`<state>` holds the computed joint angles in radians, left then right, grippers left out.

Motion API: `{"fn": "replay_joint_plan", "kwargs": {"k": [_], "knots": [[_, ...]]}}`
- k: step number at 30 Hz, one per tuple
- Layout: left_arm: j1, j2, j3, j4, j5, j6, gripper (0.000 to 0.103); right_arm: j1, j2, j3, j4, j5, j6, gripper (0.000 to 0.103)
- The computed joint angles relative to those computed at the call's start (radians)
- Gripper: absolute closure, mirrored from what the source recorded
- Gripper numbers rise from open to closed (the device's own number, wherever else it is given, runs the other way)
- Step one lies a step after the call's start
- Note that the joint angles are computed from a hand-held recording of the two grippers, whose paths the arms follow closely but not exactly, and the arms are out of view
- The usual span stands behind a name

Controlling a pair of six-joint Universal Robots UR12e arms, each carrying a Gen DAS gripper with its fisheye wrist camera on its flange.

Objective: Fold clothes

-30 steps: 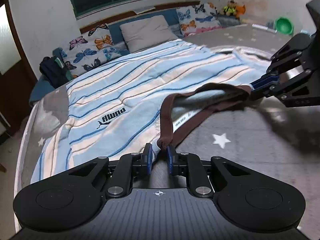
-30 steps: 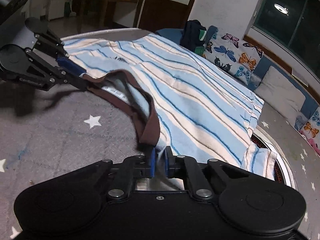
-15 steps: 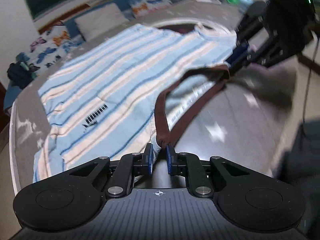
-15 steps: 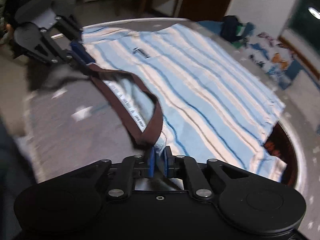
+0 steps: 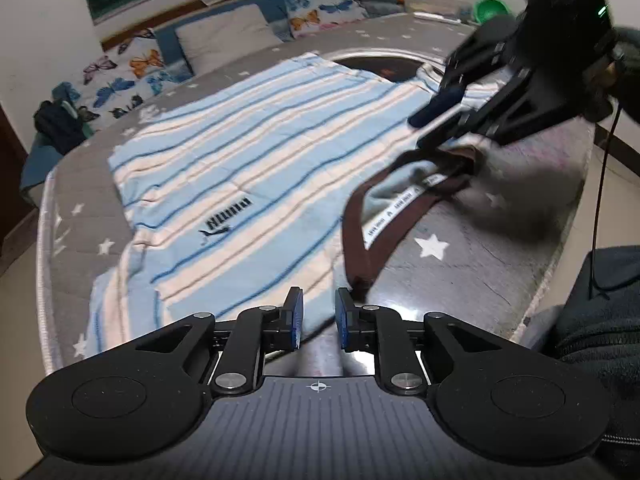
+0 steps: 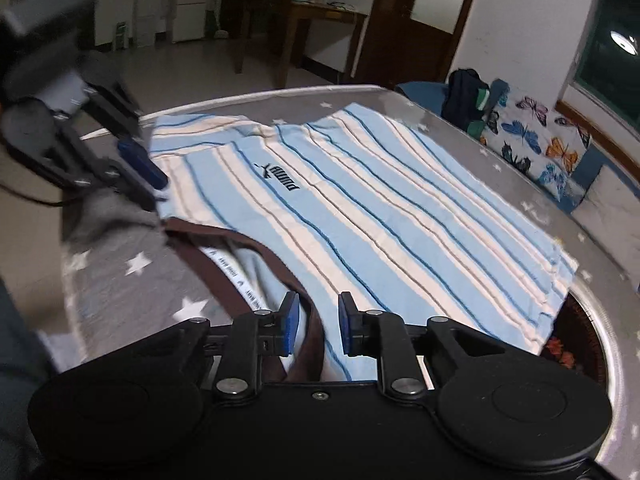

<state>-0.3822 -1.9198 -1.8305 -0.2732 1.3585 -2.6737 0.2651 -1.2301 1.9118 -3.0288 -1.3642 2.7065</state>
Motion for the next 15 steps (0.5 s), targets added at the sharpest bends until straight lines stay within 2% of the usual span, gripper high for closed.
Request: {"fn": "replay_joint_plan", "kwargs": {"k": [1, 4, 8, 11, 13, 15], "knots": [[0.001, 0.002, -0.005, 0.014, 0.010, -0.012, 0.075, 0.000, 0.004, -0.004, 0.006, 0.003, 0.003, 0.081], [0.006, 0.000, -0.005, 0.034, 0.039, -0.057, 0.075, 0.009, 0.017, -0.010, 0.049, 0.010, -0.013, 0.081], [0.011, -0.011, 0.009, 0.056, 0.074, -0.131, 0.074, 0.006, 0.004, 0.005, 0.039, 0.028, -0.018, 0.081], [0.020, -0.037, 0.049, 0.089, 0.092, -0.262, 0.071, 0.000, -0.007, 0.017, 0.011, 0.023, 0.002, 0.081], [0.045, -0.075, 0.108, 0.098, 0.058, -0.388, 0.071, -0.007, -0.010, 0.023, -0.011, 0.014, 0.031, 0.077], [0.051, -0.107, 0.154, 0.107, 0.072, -0.446, 0.070, -0.010, -0.010, 0.025, -0.019, 0.003, 0.043, 0.075]]}}
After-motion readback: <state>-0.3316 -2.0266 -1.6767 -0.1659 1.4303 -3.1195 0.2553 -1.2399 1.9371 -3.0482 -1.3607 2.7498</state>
